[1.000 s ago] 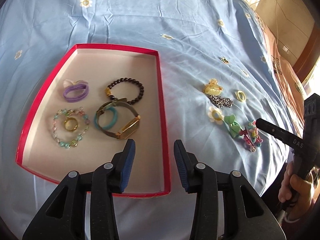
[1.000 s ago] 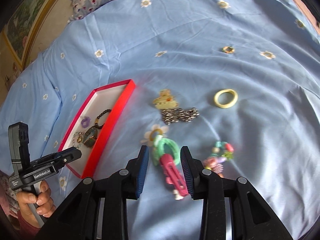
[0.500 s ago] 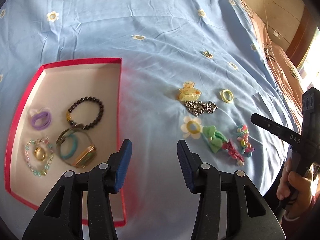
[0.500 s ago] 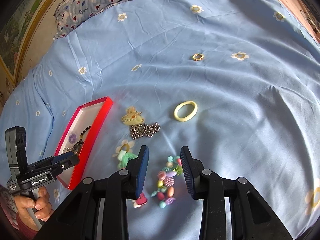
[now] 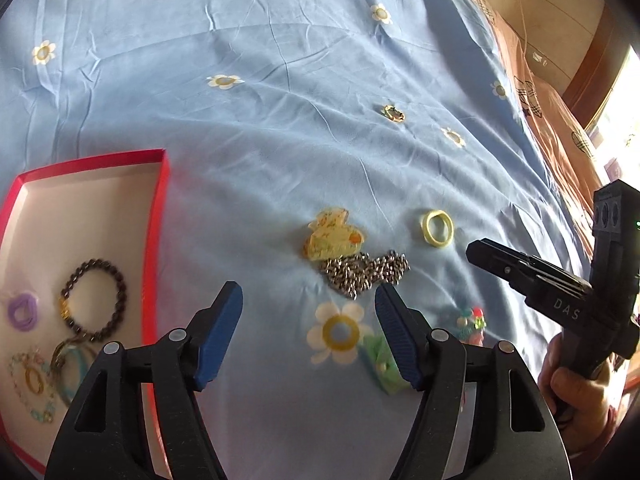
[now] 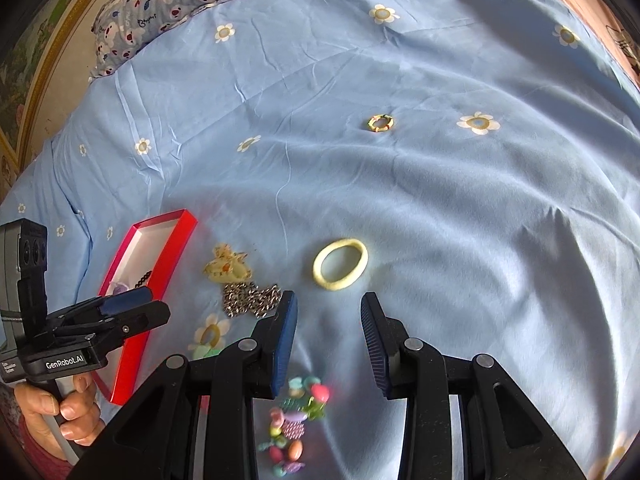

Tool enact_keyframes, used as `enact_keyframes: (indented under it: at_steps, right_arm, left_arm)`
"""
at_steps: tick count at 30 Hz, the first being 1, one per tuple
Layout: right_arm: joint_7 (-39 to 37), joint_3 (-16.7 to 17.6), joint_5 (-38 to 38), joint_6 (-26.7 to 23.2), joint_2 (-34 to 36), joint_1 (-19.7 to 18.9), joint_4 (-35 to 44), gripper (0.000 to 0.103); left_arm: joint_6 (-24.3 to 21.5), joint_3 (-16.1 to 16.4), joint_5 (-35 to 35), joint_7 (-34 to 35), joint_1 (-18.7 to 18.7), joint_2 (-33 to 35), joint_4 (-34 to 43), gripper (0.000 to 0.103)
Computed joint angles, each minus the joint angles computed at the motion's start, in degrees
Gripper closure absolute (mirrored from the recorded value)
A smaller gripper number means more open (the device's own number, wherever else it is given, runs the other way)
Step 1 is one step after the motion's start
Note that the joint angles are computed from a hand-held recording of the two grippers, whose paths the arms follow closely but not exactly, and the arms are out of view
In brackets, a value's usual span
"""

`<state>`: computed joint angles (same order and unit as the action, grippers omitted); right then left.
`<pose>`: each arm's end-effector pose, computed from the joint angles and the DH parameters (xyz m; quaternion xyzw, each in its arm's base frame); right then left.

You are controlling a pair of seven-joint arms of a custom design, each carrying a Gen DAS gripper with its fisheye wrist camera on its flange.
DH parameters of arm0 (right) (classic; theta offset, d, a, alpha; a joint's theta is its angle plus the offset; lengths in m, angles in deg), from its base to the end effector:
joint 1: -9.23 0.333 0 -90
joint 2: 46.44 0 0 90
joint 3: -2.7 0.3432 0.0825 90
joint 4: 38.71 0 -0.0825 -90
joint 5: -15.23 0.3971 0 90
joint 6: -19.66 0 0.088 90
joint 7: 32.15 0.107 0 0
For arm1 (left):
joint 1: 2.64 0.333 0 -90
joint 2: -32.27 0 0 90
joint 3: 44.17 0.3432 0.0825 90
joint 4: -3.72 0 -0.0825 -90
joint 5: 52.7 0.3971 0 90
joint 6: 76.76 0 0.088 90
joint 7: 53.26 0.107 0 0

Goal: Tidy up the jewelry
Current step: 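Grasp the yellow claw clip with the left tool while the right tool grasps the yellow hair tie, then carry the claw clip and yellow hair tie over the red box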

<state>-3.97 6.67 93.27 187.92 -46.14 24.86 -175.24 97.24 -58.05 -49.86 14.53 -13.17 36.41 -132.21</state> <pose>0.5014 0.1117 0.3622 -0.7039 0.6131 -0.0747 0.3507 0.5068 -0.2329 0.3793 -0.6485 0.7027 -0.2716 0.1096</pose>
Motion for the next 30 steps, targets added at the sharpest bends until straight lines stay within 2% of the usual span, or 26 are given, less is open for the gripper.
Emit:
enact_keyframes:
  at_steps: [6, 11, 12, 13, 14, 15, 17, 18, 24, 30]
  right_arm:
    - [4.2, 0.0, -6.2, 0.2, 3.6, -0.9, 3.0, 0.067]
    - [7.8, 0.9, -11.0, 0.5, 6.5, -2.0, 5.0, 0.067]
    - [7.7, 1.3, -11.4, 1.0, 6.8, -2.1, 5.2, 0.067]
    - [7.6, 1.6, -11.5, 1.7, 7.1, -2.2, 5.3, 0.068]
    - [7.6, 1.9, -11.8, 2.3, 7.3, -2.3, 5.4, 0.069]
    - [7.9, 2.1, -12.5, 2.9, 7.6, -2.3, 5.4, 0.072]
    - [7.7, 2.7, -12.6, 4.2, 7.7, -2.5, 5.2, 0.086]
    - [8.5, 2.8, -13.5, 4.7, 7.6, -2.5, 5.0, 0.098]
    - [3.9, 4.2, -8.3, 4.6, 6.0, -3.2, 4.3, 0.1]
    - [1.0, 3.3, -5.0, 3.3, 3.4, -1.3, 3.0, 0.1]
  left_arm:
    - [-0.8, -1.0, -0.3, 0.8, 0.5, 5.4, 5.6, 0.031]
    - [-2.4, 3.7, 9.2, -7.3, -3.7, 8.8, 9.5, 0.031]
    - [-2.7, 4.4, 11.0, -8.7, -4.2, 9.3, 9.9, 0.038]
    - [-2.8, 4.1, 11.7, -9.0, -3.9, 9.7, 10.1, 0.047]
    - [-3.0, 2.0, 10.2, -7.2, -2.0, 10.1, 10.2, 0.062]
    - [-3.0, 0.9, 9.4, -6.1, -0.9, 10.3, 10.1, 0.066]
    - [-1.5, 1.0, 9.8, -6.3, -0.7, 9.9, 9.2, 0.066]
    - [-1.1, 0.6, 9.7, -6.0, -0.3, 9.5, 8.7, 0.066]
    - [1.3, -0.3, 8.5, -5.5, 1.0, 6.4, 5.1, 0.066]
    - [4.0, -3.2, 2.4, -1.3, 3.6, 1.5, -0.4, 0.066]
